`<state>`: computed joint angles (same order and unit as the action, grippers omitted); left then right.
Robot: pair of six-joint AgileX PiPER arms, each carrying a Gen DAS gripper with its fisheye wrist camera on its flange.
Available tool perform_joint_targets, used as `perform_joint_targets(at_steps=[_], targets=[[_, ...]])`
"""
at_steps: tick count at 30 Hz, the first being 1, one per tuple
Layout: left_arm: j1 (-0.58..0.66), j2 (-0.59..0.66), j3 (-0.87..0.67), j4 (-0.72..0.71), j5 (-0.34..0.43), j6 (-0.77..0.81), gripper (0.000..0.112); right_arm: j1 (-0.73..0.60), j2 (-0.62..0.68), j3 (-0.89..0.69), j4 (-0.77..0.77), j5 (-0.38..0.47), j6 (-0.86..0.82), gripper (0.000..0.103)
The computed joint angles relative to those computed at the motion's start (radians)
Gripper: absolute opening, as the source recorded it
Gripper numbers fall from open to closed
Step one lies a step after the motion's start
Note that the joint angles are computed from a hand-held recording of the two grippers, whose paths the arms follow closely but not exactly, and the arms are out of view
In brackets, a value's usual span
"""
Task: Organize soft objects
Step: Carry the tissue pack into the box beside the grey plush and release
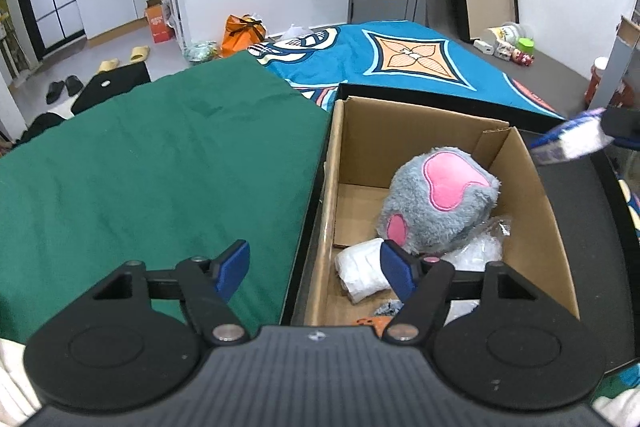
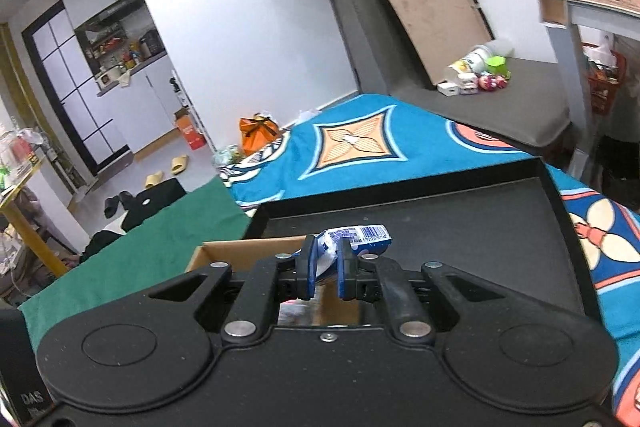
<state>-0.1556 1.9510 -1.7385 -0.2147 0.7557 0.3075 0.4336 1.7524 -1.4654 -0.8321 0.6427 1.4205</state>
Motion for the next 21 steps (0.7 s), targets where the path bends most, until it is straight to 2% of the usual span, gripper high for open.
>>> perform_joint_targets(at_steps=[3,8,11,17,21], targets=[[0.022,0.004,0.001,-0.058,0.011,0.045,0.058,0.015,0.032,-0.049,0.0,0.0,-0.009,0.007],[0.05,0.023,-0.007,-0.12,0.044,0.083,0.033,0.03,0.089,-0.138,0.017,0.005,-0.06,0.003],[0.061,0.03,-0.007,-0.149,0.058,0.101,0.025,0.036,0.121,-0.188,0.034,0.013,-0.097,0.0],[0.073,0.04,-0.01,-0.189,0.066,0.124,0.016,0.043,0.181,-0.277,0.098,0.001,-0.168,0.0],[0.078,0.037,-0.003,-0.199,0.065,0.134,0.015,0.055,0.206,-0.308,0.105,-0.006,-0.168,0.0]])
